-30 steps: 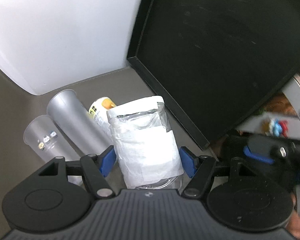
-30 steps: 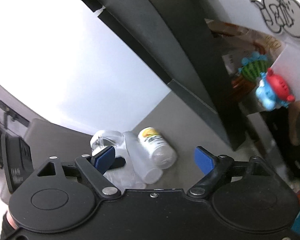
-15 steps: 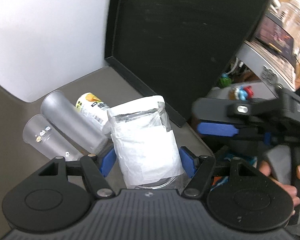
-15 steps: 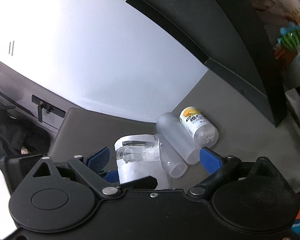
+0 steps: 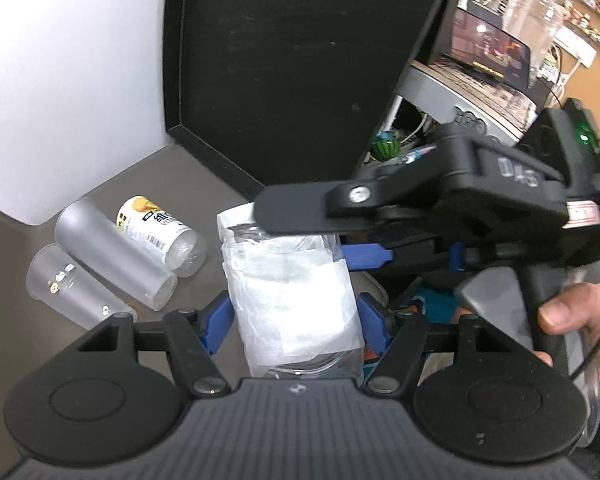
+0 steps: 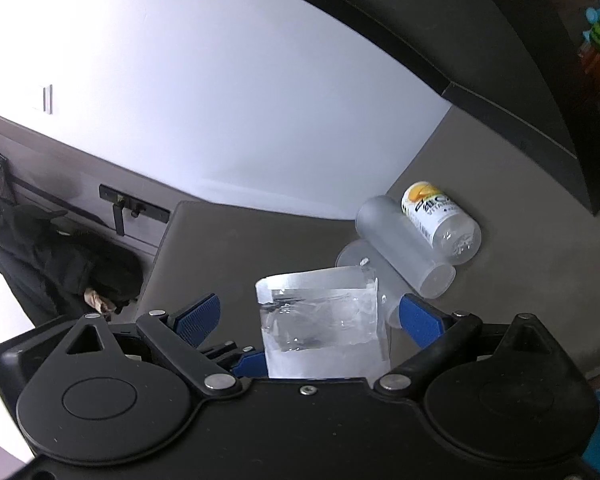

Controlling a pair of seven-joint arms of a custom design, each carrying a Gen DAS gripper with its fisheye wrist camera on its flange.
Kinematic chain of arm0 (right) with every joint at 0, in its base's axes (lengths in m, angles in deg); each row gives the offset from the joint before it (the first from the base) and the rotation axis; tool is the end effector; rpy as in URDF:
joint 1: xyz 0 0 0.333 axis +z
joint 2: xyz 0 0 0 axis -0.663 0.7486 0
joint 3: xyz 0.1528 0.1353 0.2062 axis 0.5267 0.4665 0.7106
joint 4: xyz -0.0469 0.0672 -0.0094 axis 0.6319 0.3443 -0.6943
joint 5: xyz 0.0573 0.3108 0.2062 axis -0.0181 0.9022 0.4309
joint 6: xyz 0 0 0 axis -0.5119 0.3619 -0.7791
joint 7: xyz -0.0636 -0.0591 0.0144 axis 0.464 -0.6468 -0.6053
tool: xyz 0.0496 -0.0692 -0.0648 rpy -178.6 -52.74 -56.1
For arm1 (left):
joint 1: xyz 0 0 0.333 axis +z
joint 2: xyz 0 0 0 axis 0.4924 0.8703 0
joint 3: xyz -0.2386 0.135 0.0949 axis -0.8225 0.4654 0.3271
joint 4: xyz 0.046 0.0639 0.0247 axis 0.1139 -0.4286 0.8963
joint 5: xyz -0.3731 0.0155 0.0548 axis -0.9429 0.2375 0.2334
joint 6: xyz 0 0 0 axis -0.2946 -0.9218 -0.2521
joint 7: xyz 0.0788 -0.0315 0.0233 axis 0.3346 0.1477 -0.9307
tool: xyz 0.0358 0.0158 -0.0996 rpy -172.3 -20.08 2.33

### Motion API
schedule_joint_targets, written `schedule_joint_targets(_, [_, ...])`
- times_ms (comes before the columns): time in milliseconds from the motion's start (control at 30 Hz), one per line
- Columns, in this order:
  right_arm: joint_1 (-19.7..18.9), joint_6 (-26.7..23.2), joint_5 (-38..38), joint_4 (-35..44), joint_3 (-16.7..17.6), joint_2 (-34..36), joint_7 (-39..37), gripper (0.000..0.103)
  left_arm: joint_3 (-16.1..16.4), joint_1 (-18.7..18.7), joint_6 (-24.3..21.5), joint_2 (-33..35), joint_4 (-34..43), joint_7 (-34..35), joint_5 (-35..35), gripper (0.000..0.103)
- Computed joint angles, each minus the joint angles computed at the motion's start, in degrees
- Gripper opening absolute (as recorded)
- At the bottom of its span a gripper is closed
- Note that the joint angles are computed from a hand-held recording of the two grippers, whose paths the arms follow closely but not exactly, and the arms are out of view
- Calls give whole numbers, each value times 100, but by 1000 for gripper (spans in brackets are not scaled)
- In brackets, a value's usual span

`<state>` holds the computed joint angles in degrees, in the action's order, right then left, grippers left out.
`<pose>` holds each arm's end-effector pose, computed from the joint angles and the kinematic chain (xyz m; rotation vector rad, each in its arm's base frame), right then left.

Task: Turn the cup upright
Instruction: 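Grasp the cup with the right tool while the left tool releases it, then turn the cup opening-up with the right tool and lower it onto the seat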

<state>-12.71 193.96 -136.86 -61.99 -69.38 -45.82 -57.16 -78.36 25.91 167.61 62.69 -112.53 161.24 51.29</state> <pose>0.4145 0.4133 0.5947 -0.8136 1.7616 -0.0463 0.5078 -0.1379 0.6605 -0.9139 2.7975 -0.9239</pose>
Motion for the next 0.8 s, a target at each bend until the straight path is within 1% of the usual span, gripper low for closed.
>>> schedule_joint_targets(67, [2,26,44,-5,-2,5,-47,86,9,-1,-28,-27,-15,27,-13,66])
schedule_joint_targets(133, [1,64,155,-9,-9,16,-173,67,-3,0,29,-69,-62,34,44,66])
schedule_joint_targets(233, [7,91,230,-9,-8,39,-305,65,18,14,-72,1,24,-16,61,66])
schedule_joint_targets(300, [62,-100,424,85,24,90,-726,64,9,32,-138,82,115,-129,152,66])
schedule_joint_targets(367, [136,-391,645,187,52,142,-1121,64,-81,42,-97,179,209,-489,595,66])
schedule_joint_targets(433, [193,-603,792,225,55,160,-1343,63,-113,47,-239,373,448,-901,889,66])
schedule_joint_targets(467, [224,-732,884,256,63,174,-1487,63,-95,59,-380,489,607,-1094,890,66])
schedule_joint_targets(533, [293,-1013,940,357,80,220,-1713,62,-48,90,-558,636,803,-1238,794,67])
schedule_joint_targets(667, [444,-1532,1019,593,94,359,-2091,62,-34,122,-635,776,934,-1332,989,69])
schedule_joint_targets(800, [612,-2185,1121,817,99,481,-2429,62,0,177,-644,909,1046,-1541,1011,69])
